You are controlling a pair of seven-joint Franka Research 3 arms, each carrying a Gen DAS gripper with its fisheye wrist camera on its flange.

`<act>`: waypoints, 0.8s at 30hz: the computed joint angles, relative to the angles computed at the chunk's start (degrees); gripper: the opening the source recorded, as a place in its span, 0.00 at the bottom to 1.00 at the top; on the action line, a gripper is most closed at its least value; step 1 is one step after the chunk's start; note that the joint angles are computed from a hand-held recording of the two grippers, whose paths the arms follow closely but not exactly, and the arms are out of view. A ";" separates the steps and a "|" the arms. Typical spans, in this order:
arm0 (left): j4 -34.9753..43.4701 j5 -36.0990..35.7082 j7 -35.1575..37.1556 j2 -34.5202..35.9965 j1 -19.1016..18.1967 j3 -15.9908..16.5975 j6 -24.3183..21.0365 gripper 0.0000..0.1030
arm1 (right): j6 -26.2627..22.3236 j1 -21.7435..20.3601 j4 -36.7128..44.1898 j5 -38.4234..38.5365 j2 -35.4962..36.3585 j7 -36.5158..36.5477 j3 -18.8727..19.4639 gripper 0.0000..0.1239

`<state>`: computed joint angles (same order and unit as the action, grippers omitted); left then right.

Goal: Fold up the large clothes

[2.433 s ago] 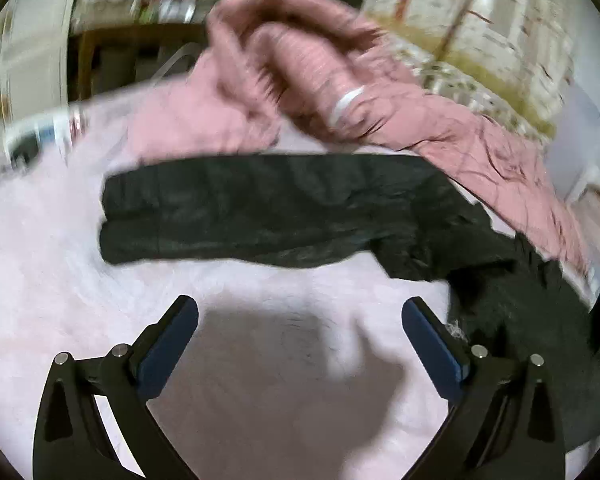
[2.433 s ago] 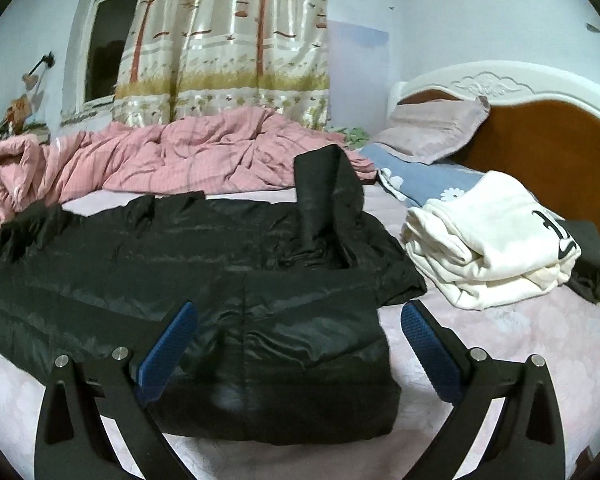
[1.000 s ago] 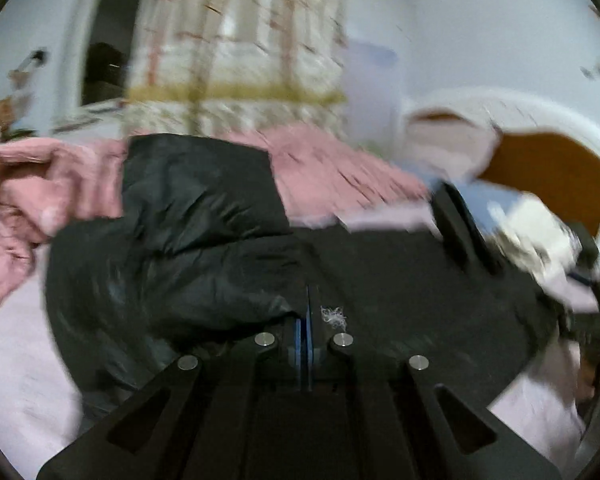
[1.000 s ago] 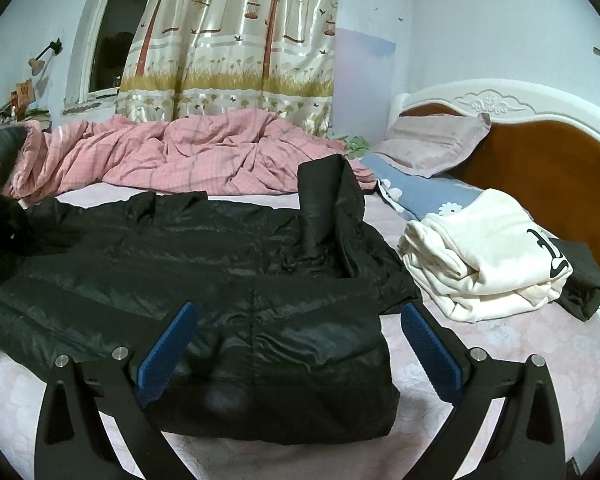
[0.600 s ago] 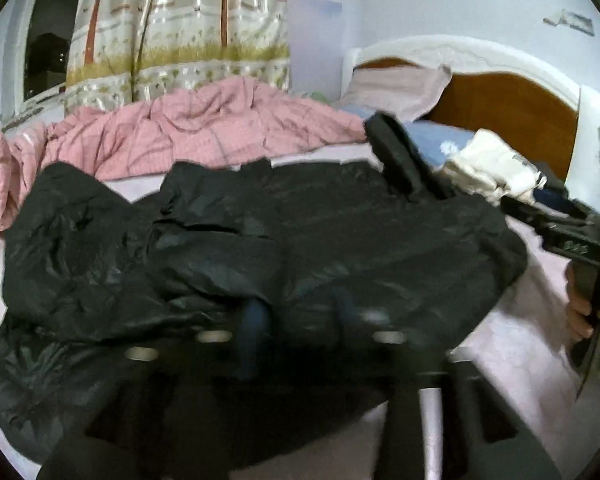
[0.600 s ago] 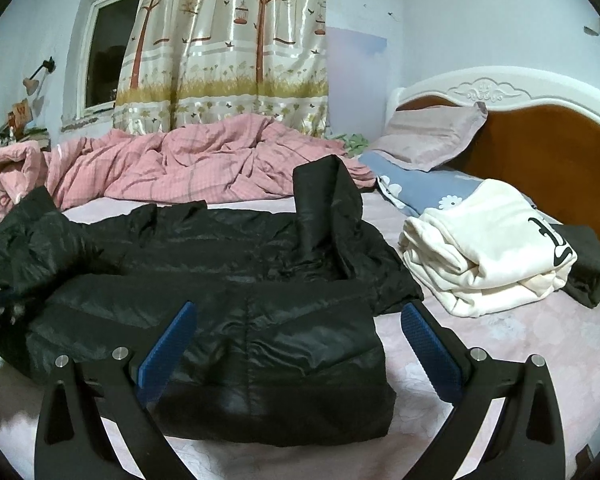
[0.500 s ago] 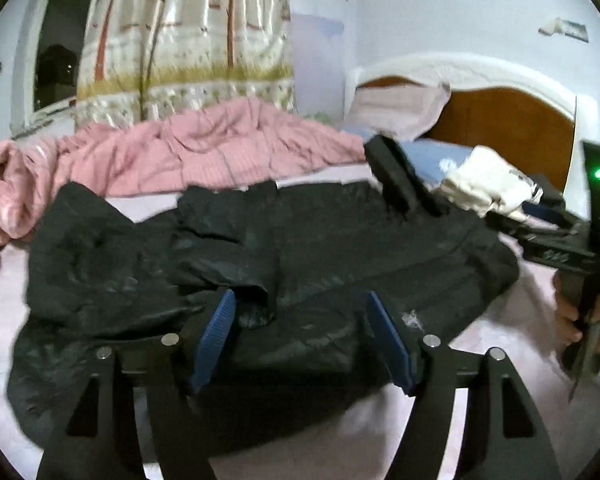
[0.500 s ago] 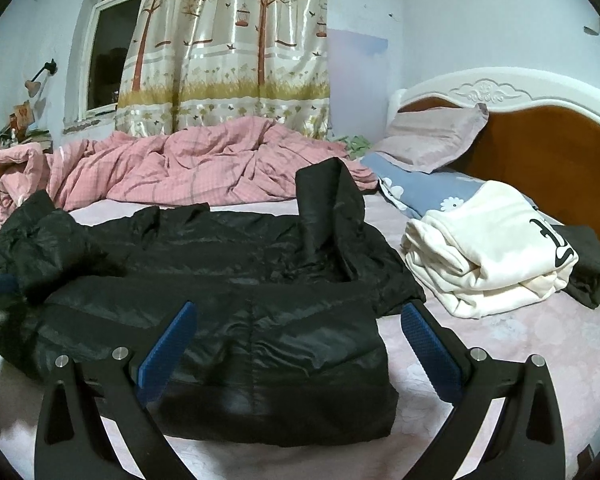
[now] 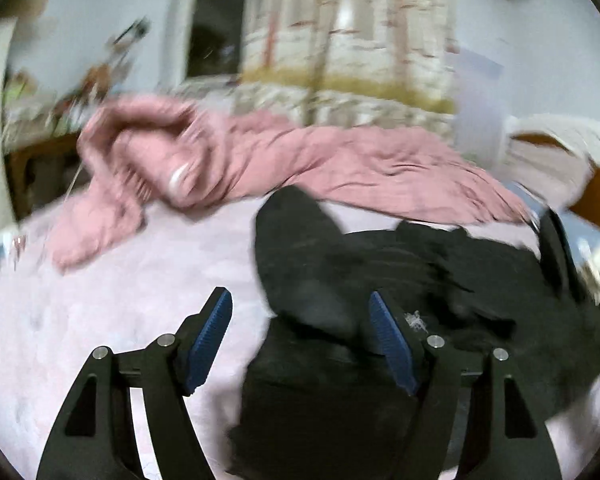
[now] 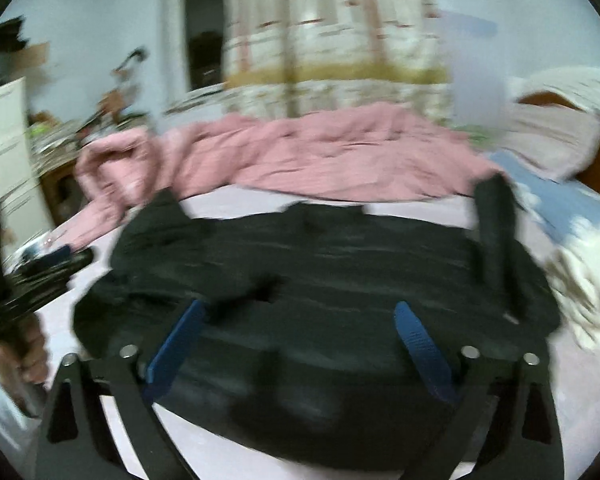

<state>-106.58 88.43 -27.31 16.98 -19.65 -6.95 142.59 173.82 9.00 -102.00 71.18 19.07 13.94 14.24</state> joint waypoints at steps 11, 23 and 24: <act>-1.86 3.23 0.38 -0.23 -1.02 -0.29 -6.37 0.67 | -19.23 18.91 26.96 -47.04 21.87 44.22 -18.10 0.64; 3.51 -1.45 4.38 3.75 0.14 0.68 -0.60 0.68 | -8.12 22.07 28.60 -66.92 24.91 63.09 -33.11 0.14; 4.56 -2.89 5.73 4.54 0.35 0.89 -0.17 0.68 | -8.87 21.43 30.25 -67.67 25.81 64.94 -34.34 0.14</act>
